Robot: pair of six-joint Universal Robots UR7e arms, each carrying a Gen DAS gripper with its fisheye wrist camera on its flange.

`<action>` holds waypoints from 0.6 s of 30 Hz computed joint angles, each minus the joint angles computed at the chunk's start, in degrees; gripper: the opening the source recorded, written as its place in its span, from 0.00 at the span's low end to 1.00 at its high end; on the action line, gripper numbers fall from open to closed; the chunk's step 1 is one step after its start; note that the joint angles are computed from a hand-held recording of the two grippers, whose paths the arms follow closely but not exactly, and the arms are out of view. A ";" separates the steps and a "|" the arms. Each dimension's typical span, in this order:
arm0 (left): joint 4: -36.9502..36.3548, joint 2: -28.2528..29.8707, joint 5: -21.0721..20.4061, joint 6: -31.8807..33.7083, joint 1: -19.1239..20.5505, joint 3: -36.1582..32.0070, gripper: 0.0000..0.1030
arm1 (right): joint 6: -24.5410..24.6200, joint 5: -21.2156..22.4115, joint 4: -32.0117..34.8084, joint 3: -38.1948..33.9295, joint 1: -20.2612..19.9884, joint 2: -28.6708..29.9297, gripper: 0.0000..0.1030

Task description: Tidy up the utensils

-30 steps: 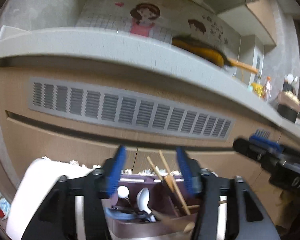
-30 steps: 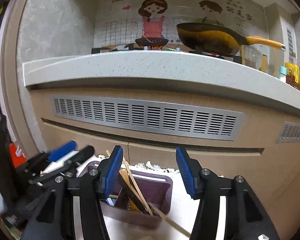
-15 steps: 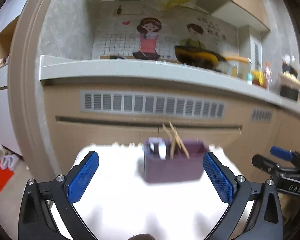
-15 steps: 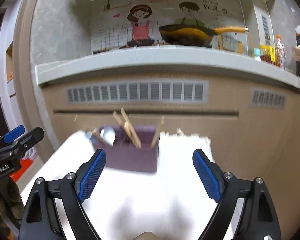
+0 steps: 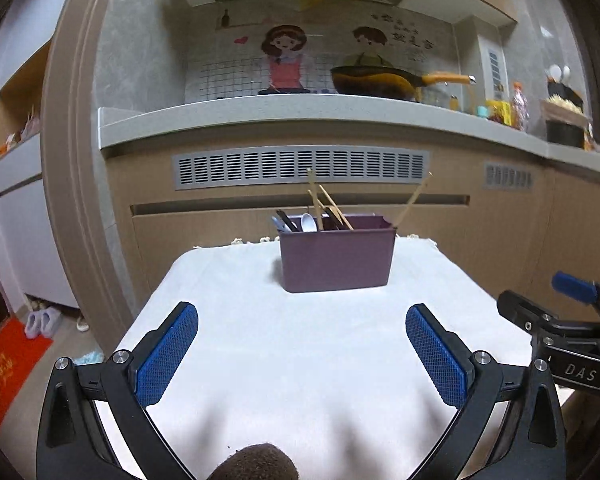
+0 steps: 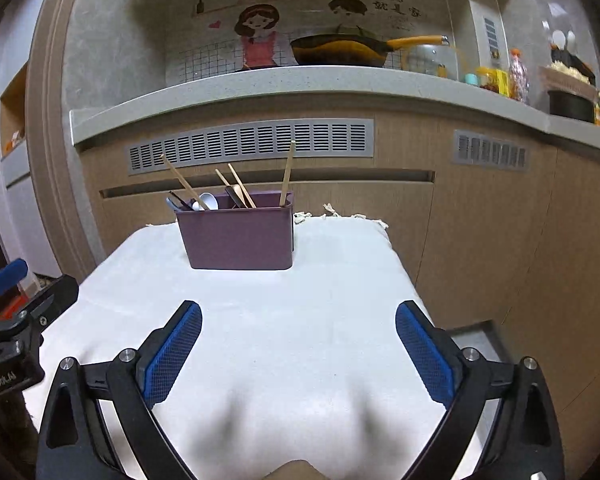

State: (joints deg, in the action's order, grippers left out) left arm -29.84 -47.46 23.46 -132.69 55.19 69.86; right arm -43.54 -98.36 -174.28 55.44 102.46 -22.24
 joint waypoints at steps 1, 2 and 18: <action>0.42 0.26 -0.21 -0.17 -0.04 -0.38 1.00 | -0.64 0.20 -0.85 0.47 0.05 -0.10 0.94; 1.38 0.51 -0.43 -0.96 -0.03 -0.97 1.00 | -0.93 0.38 -1.28 0.80 0.08 -0.25 0.94; 12.36 3.06 -2.20 -8.85 0.40 -7.07 1.00 | -2.16 0.20 0.43 1.33 0.02 -0.62 0.94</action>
State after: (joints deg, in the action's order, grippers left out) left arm -17.48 -44.40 21.26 -141.54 55.60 62.79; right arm -45.70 -98.16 -173.85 56.78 102.48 -22.86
